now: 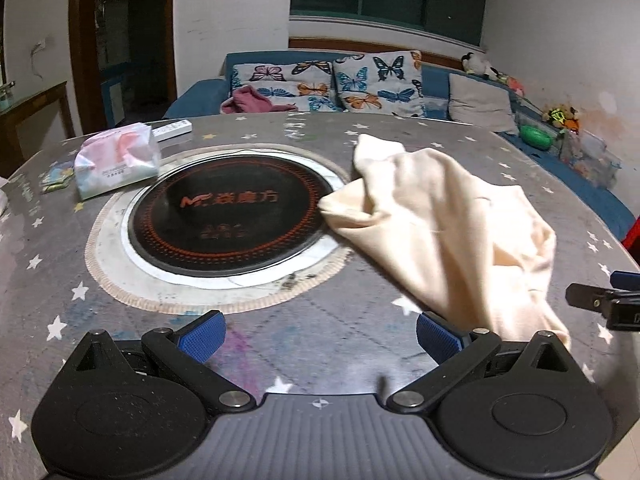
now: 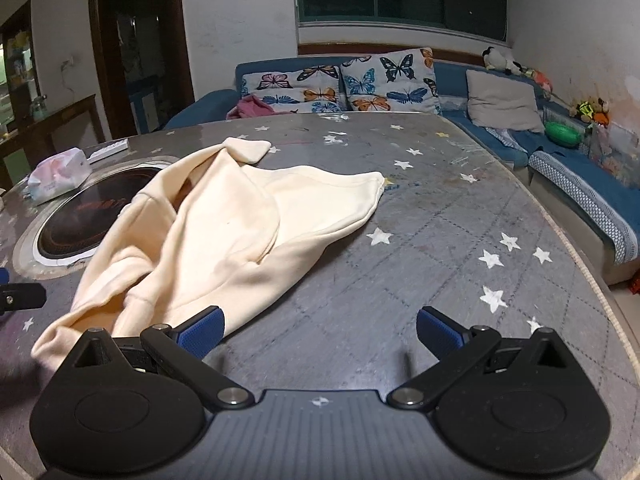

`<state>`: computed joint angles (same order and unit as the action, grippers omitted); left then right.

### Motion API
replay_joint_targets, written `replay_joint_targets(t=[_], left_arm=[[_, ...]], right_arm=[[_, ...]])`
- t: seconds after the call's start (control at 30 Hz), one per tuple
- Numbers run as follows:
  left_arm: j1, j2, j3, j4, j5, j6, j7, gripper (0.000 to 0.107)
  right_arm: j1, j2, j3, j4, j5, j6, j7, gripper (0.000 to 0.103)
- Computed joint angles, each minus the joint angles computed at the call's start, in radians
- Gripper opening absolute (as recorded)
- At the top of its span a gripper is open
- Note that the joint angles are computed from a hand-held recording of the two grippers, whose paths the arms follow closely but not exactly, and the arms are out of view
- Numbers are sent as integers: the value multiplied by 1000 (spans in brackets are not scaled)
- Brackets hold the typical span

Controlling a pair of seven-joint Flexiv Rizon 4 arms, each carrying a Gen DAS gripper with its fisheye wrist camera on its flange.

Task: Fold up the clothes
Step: 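Move both grippers toward the crumpled cream sweatshirt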

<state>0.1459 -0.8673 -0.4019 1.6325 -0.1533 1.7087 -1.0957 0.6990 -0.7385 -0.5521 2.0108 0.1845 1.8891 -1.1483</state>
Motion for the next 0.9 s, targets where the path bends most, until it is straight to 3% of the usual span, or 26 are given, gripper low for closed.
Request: replay_joint_targets(t=[0.13,0.43,0.77,0.9], left_arm=[[4,10,-14,13,3,-6,2,103],[10,33,-32,41,9,-3,9,103],[2,52,-22,58,8,-12,9,103],[-4,55,-17,61,5,-17,13,103]], right_arm=[[15,15,4,23,13,20,-13,103],[126,9,-87,64,46,15,-34,103],[153,19,-87,82,55,28,-75,103],[131,41,-51,88,56,42,-92,103]])
